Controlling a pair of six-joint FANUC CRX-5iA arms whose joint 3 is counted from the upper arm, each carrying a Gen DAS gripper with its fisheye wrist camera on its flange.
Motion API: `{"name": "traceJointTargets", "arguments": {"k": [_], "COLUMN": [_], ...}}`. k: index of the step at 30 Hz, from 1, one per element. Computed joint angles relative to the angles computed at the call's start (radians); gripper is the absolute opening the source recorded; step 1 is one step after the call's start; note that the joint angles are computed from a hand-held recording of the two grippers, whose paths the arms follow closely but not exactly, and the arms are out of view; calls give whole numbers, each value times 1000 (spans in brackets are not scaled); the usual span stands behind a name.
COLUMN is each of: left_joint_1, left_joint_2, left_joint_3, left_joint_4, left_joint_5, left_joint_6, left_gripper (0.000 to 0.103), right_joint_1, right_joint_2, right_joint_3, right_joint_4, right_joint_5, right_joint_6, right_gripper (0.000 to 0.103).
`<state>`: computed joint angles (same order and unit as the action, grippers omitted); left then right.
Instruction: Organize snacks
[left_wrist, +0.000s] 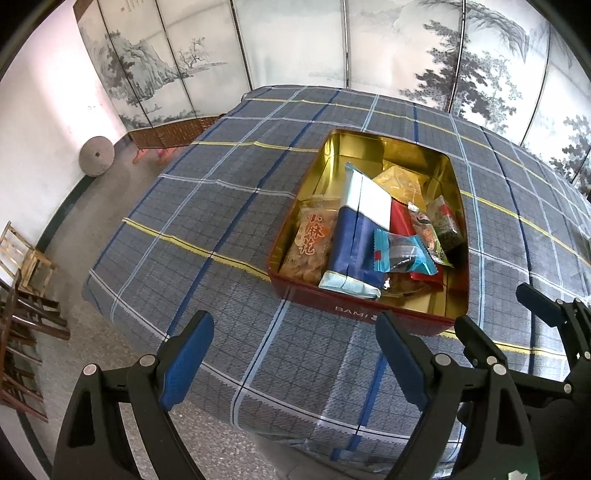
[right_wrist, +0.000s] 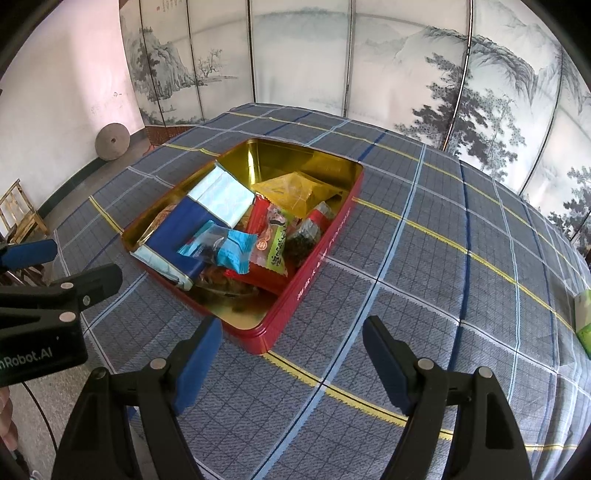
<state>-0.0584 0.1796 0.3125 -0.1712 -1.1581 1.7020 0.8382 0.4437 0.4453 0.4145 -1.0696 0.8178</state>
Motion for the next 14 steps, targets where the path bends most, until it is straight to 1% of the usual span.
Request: {"name": "traceJointTargets", "arguments": {"k": [7,14], "left_joint_1": [5,1], "left_joint_2": [-3,-2], "left_joint_3": [-7,-5], "left_joint_4": [15,5], "left_joint_5": [11,7], "left_joint_6": [-21,-10], "left_gripper": [87,87], "right_joint_1": [1,0], "right_joint_2": [3,6], "right_joint_3": [5,9], "right_joint_4": [-1,-1], "right_joint_5": [-3,-4], "right_joint_6": [6,10], "right_gripper": [80,80]}}
